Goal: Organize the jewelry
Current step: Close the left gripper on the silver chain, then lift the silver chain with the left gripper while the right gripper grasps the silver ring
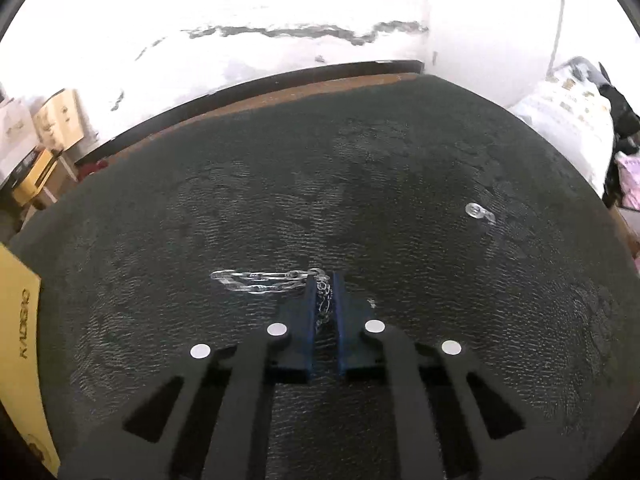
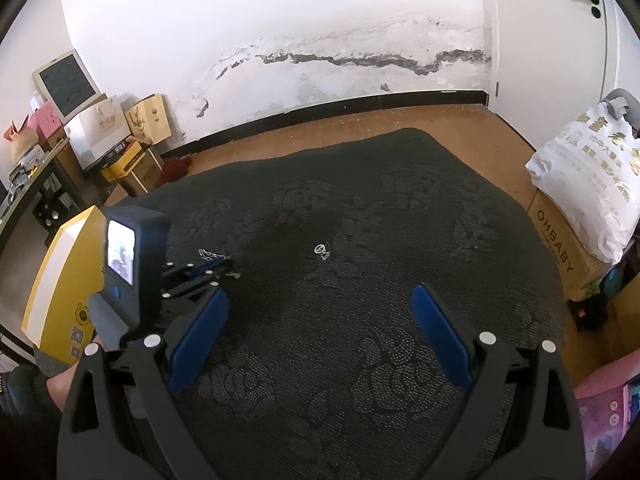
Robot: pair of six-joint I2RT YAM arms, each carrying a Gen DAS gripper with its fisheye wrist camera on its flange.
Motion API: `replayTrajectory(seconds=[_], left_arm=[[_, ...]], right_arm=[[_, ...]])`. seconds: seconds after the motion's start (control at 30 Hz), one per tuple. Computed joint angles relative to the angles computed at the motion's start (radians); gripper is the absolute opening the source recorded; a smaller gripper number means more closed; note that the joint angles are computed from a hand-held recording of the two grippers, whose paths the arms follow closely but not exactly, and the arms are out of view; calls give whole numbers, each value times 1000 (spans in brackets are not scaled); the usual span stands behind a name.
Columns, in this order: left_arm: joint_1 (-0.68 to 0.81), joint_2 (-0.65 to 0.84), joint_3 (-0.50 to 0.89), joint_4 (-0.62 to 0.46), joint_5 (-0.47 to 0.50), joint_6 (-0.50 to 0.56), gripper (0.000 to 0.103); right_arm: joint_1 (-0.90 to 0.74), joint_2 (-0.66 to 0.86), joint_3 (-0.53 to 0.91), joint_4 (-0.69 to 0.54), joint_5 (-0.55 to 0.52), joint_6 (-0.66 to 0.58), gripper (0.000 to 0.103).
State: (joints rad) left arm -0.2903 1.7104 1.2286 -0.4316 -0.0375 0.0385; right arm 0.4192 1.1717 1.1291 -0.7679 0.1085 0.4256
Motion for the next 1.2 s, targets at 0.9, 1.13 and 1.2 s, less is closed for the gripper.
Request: replayTrajectory(seconds=[0.9, 1.13, 1.2], left_arm=[[258, -237, 96, -283, 201, 108, 7], [270, -214, 135, -314, 206, 103, 7], [268, -211, 139, -316, 201, 100, 7]], right_arm=[[-75, 555, 117, 265, -77, -356, 75], [-84, 596, 181, 255, -111, -372, 13], [-75, 606, 206, 226, -96, -366, 12]])
